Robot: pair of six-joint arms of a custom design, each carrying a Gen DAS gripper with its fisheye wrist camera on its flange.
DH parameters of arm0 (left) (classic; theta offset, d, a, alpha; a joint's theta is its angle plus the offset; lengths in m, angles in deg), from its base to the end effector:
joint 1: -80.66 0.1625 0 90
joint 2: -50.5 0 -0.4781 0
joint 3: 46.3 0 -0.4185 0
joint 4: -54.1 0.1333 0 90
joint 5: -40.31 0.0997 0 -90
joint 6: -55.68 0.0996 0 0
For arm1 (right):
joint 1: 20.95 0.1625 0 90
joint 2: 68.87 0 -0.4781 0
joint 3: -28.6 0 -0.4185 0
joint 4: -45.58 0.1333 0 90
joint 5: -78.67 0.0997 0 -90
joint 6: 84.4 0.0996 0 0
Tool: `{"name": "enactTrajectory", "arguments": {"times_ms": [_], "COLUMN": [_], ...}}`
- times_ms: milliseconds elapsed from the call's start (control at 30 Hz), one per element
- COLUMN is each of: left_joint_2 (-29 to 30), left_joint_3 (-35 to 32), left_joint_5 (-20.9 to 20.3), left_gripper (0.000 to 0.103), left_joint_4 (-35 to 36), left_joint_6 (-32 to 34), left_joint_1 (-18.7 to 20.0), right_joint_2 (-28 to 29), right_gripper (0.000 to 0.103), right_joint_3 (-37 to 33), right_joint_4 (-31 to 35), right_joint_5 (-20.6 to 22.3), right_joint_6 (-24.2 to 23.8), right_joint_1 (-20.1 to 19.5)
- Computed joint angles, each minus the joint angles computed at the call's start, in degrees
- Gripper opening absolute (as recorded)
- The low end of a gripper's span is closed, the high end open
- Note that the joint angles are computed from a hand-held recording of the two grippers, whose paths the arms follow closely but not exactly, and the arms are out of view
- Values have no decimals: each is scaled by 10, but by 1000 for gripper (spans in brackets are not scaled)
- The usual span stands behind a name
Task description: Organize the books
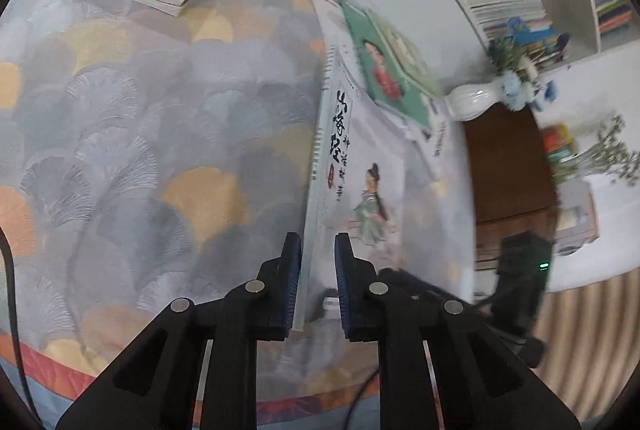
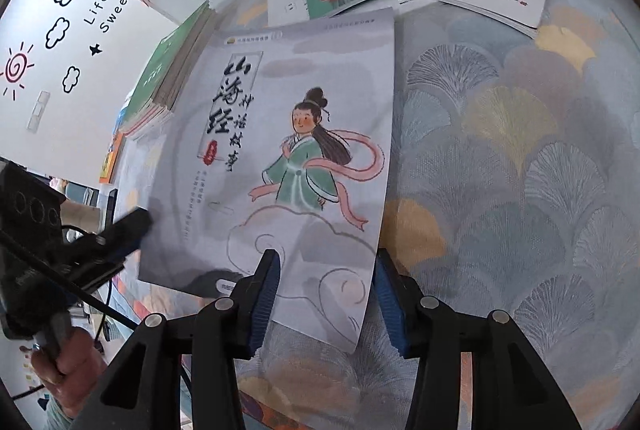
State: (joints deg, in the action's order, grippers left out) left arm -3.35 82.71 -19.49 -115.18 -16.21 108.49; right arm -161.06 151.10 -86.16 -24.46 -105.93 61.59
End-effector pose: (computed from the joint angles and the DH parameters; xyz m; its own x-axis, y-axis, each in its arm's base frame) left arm -0.3520 -0.3932 0.0653 -0.9737 -0.2102 -0.0877 -0.1397 0.8552 -0.4992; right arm 0.0500 -0.4704 0.3537 -0.9395 -0.1975 0.2798 -0.2338 0.9668 -0.1026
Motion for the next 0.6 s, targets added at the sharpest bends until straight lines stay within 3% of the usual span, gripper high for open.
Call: {"name": "enactTrajectory", "arguments": {"times_ms": [233,400,500,600], "left_joint_2": [35,41,49,67], "left_joint_3": [-18,0,-3,-6], "left_joint_5": [-38,-72,-106,-142], "left_gripper": [13,13,13,13], "left_joint_4": [-18,-137,-196,-265], "left_joint_6": [12,-1,5,-12], "left_joint_1": [14,21,36,50], "right_joint_2": [-3,-10,-32,-46], "right_gripper": [47,46,50,55], "right_joint_3": [-6,-40,-46,-59], "right_joint_4": [16,100,119,173], "right_joint_5": [15,62,80,151], "right_joint_6": [9,41,16,34], "right_joint_1": [-10,-39,-44,-84]}}
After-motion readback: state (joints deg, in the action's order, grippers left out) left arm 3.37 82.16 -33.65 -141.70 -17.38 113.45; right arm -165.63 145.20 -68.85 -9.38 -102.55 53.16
